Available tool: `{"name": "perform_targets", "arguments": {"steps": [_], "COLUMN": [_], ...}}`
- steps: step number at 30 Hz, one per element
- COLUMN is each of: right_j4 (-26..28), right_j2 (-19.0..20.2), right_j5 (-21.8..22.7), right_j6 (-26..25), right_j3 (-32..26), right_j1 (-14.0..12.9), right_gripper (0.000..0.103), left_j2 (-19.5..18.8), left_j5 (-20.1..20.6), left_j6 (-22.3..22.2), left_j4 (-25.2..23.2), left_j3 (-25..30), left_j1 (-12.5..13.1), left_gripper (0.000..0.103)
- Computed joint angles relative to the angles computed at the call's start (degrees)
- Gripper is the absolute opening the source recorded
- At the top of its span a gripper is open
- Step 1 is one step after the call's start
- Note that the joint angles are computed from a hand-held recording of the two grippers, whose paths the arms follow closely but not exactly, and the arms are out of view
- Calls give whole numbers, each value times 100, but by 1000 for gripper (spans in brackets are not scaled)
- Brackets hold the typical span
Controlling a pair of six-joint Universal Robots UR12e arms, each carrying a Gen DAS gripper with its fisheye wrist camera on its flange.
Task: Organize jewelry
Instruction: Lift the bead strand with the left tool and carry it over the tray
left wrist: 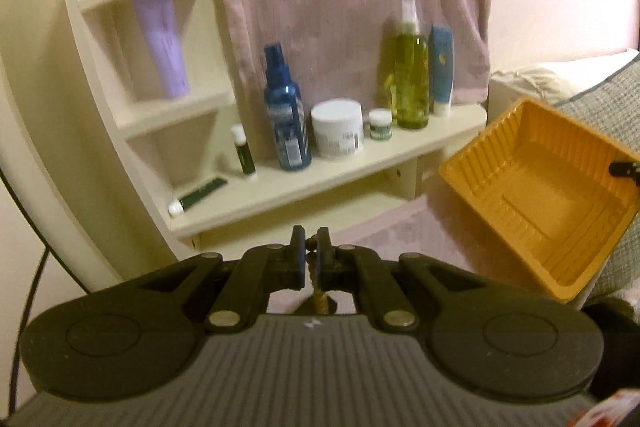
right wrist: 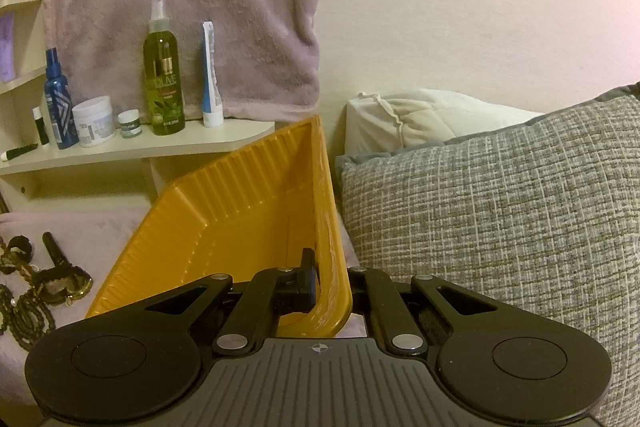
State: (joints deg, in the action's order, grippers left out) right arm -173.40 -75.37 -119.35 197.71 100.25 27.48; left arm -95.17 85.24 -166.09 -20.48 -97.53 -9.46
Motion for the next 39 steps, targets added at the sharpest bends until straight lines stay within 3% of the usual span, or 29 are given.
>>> {"name": "perform_targets", "arguments": {"steps": [12,21,25,35,39], "right_j4": [-83,-100,-115,-99,-68], "right_j2": [8,19,17,2,-1], "right_j5": [-17,-21,-13,52,89], "right_j6": [-39,-39,-11,19,34], "right_j3": [0,-14,-9,20,20], "right_j1": [16,16,12,12,-1], "right_gripper": [5,5,6,6,6], "left_j2": [-93,-213,-237,-376,-479], "left_j5": [-183,-213,-232,-336,-419], "left_j6": [216,367,470,-330,-433], "left_j4": [-44,178,1,-754,-1021], "left_j3": [445,815,854,329,204], "left_j1": [-38,-118,-141,-74,-98], "left_gripper": [3,0,0,6,16]}}
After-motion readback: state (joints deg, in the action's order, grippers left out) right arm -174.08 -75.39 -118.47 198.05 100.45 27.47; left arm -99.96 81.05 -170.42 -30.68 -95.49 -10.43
